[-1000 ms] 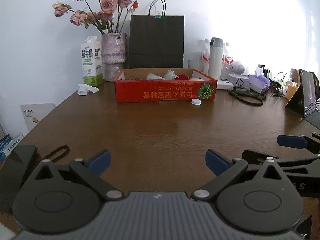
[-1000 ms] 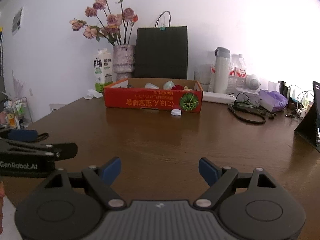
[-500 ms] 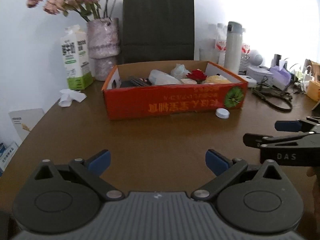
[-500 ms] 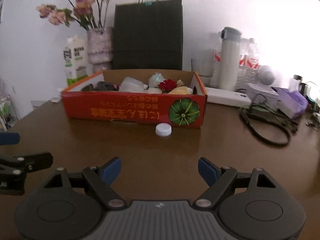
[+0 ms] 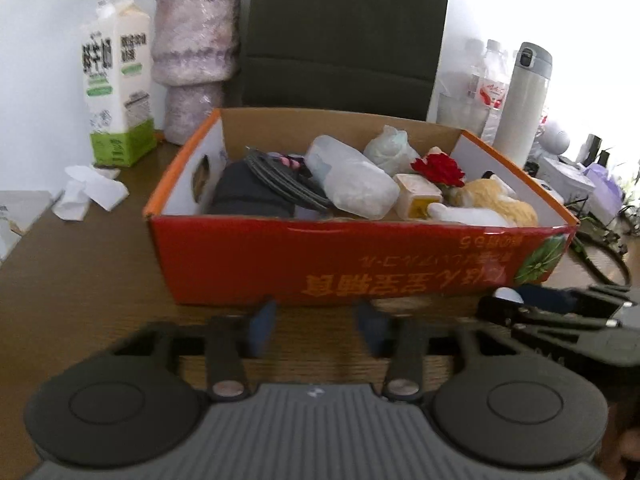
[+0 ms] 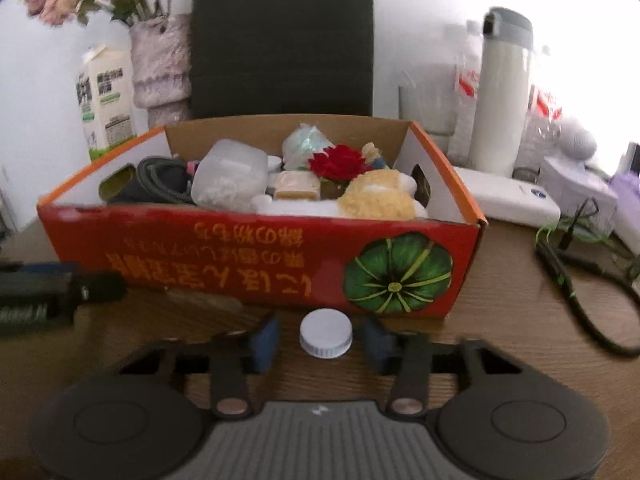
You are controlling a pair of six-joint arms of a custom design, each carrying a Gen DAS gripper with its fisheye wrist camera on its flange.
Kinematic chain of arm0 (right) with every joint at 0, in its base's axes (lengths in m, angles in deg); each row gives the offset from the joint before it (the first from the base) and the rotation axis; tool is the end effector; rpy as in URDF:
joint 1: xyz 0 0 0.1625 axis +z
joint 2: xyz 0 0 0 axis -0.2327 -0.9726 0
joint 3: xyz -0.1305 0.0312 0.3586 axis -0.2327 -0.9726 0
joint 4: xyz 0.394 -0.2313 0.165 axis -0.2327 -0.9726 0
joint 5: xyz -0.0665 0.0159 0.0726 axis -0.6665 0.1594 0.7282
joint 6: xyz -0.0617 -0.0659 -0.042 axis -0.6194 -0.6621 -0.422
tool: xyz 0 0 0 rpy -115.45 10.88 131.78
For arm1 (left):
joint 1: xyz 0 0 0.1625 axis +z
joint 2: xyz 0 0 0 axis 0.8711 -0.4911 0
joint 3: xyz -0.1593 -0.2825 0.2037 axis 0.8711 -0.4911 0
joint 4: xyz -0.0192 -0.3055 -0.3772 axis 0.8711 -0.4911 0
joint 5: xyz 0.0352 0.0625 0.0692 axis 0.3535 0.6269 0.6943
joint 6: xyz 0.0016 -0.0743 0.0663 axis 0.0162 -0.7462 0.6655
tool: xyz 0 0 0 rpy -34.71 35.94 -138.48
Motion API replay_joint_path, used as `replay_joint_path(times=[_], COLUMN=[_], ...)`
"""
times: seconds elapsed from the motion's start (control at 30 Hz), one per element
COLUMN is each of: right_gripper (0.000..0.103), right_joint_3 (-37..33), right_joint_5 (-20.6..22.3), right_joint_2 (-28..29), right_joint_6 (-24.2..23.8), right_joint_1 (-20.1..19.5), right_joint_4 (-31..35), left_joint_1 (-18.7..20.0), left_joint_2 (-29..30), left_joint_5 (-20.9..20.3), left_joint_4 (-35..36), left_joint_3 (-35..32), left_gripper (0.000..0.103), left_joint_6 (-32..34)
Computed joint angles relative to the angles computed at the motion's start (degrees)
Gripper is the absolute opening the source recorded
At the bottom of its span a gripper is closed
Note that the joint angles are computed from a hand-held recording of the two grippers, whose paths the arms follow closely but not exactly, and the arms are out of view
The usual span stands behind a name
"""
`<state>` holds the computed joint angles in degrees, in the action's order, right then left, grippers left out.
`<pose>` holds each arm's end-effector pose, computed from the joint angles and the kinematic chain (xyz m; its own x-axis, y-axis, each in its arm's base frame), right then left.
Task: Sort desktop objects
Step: 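Grasp the white bottle cap with the right tool, then carry the white cap into the red box and open the right tool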
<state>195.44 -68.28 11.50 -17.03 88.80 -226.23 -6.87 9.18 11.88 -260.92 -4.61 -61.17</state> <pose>-0.0614 -0.6514 0.1944 -0.7145 0.1062 0.6916 -0.4964 0.6197 -0.6079 -0.2768 -0.6969 -0.1023 -0.7199 0.3846 -0.5778 0.6671 0.6133 -0.4229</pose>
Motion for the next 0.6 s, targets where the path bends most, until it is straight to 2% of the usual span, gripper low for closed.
replay_joint_path(times=[0.03, 0.13, 0.3, 0.6], right_gripper=[0.027, 0.027, 0.027, 0.027], right_joint_3=[0.5, 1.8, 6.6, 19.6], right_joint_5=[1.0, 1.8, 4.6, 8.5], right_joint_2=[-0.5, -1.5, -4.8, -15.1], right_joint_6=[0.1, 0.5, 0.4, -0.7], right_joint_1=[-0.1, 0.0, 0.5, 1.7], right_joint_4=[0.4, 1.3, -1.4, -5.6], left_joint_1=[0.2, 0.0, -1.9, -7.1], left_joint_2=[-0.3, -1.0, -3.6, -10.7], left_joint_5=[-0.9, -1.2, -1.4, 0.9], left_joint_4=[0.3, -0.1, -4.9, -11.7], left_joint_3=[0.3, 1.4, 6.8, 21.2], left_gripper=[0.019, 0.007, 0.003, 0.002], left_joint_6=[-0.9, -0.8, 2.2, 0.0])
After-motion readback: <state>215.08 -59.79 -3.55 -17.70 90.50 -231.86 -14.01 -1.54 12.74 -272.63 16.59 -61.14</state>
